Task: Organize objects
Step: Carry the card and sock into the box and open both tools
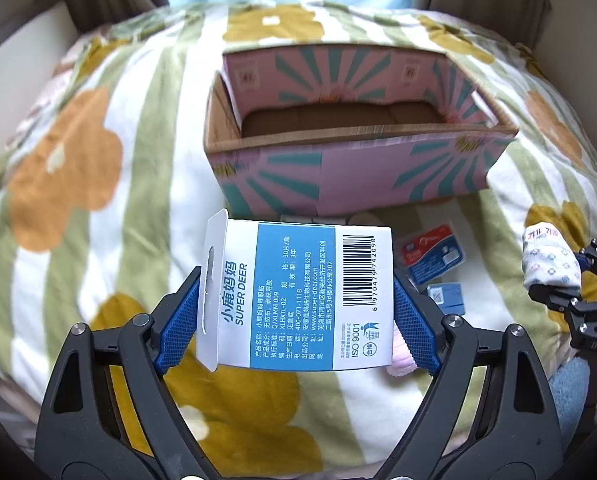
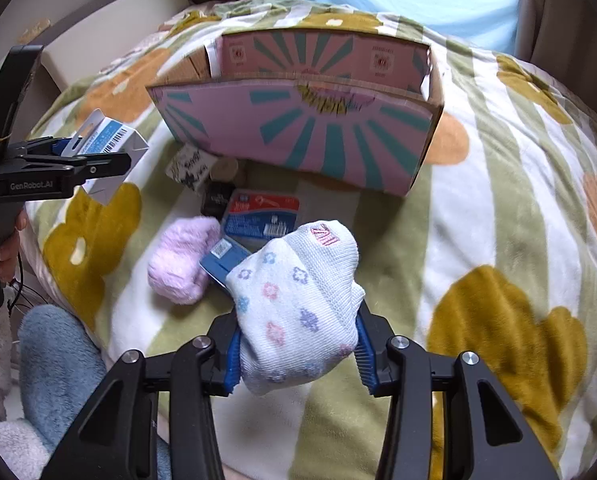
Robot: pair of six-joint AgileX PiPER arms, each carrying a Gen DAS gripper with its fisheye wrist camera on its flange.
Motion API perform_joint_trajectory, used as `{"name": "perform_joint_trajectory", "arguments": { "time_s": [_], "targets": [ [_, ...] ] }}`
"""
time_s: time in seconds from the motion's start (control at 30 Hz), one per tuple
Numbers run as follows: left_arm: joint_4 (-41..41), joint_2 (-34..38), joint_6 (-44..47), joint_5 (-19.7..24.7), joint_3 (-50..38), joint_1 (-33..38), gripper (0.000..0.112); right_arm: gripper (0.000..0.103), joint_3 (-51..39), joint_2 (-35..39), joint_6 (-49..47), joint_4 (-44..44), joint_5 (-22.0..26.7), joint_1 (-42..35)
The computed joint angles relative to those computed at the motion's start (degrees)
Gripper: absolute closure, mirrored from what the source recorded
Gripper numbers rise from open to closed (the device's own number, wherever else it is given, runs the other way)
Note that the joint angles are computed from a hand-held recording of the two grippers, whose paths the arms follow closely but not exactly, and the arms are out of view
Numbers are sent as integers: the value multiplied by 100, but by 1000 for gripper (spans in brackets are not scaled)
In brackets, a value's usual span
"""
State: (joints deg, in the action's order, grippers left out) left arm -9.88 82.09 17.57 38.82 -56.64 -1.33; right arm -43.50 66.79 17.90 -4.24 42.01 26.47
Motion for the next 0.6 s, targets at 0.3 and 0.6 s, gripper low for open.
{"name": "perform_joint_trajectory", "arguments": {
  "time_s": [0.3,0.6],
  "targets": [
    [-394,-245,431,1527,-1812,43,26,61,-1995,337,-876,515,1177,-774],
    [-354,1637,81,2720,-4853,-171,27,61,-4509,2149,-1488,1096,1965,-1431]
  ]
}}
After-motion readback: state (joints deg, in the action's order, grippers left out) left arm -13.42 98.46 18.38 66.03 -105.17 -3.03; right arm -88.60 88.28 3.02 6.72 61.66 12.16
